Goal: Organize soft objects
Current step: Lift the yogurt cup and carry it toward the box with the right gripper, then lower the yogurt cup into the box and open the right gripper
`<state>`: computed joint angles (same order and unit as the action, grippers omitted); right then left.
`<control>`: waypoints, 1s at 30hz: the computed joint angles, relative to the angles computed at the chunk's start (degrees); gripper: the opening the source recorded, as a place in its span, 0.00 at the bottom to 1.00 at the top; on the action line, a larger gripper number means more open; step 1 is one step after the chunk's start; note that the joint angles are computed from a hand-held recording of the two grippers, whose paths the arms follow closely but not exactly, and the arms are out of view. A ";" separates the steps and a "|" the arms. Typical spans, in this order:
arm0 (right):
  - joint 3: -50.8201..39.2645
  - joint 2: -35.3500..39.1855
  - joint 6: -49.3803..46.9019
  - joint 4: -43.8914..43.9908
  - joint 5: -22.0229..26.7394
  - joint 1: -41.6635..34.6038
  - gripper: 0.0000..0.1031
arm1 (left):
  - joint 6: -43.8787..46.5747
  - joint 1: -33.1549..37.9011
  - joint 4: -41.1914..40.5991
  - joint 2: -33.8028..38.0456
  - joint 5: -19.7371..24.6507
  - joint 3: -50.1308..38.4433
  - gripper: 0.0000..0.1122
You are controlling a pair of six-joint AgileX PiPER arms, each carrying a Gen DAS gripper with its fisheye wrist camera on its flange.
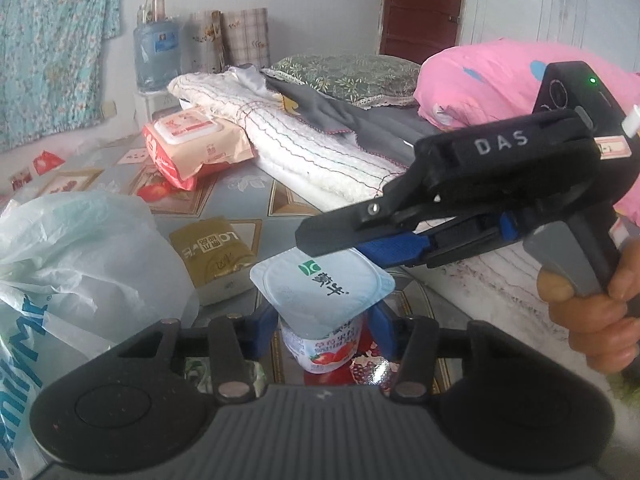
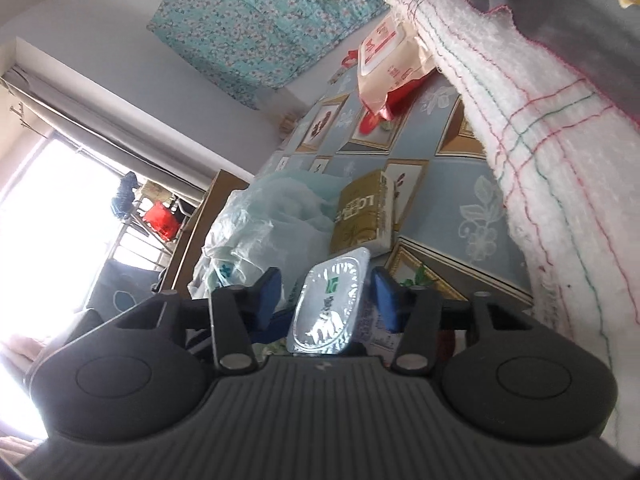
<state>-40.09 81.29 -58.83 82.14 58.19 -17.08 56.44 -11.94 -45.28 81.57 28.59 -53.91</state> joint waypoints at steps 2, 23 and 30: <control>0.59 -0.56 -0.14 0.03 -0.49 -0.01 0.42 | 0.33 0.16 -0.63 -0.07 -0.27 0.19 0.44; -27.26 -4.14 19.59 -11.18 -10.67 29.73 0.37 | 2.40 31.82 -8.52 -17.71 18.27 -6.54 0.44; -63.38 22.32 37.25 -21.82 -5.64 48.12 0.38 | -0.08 54.09 -4.62 -11.88 26.71 -17.25 0.44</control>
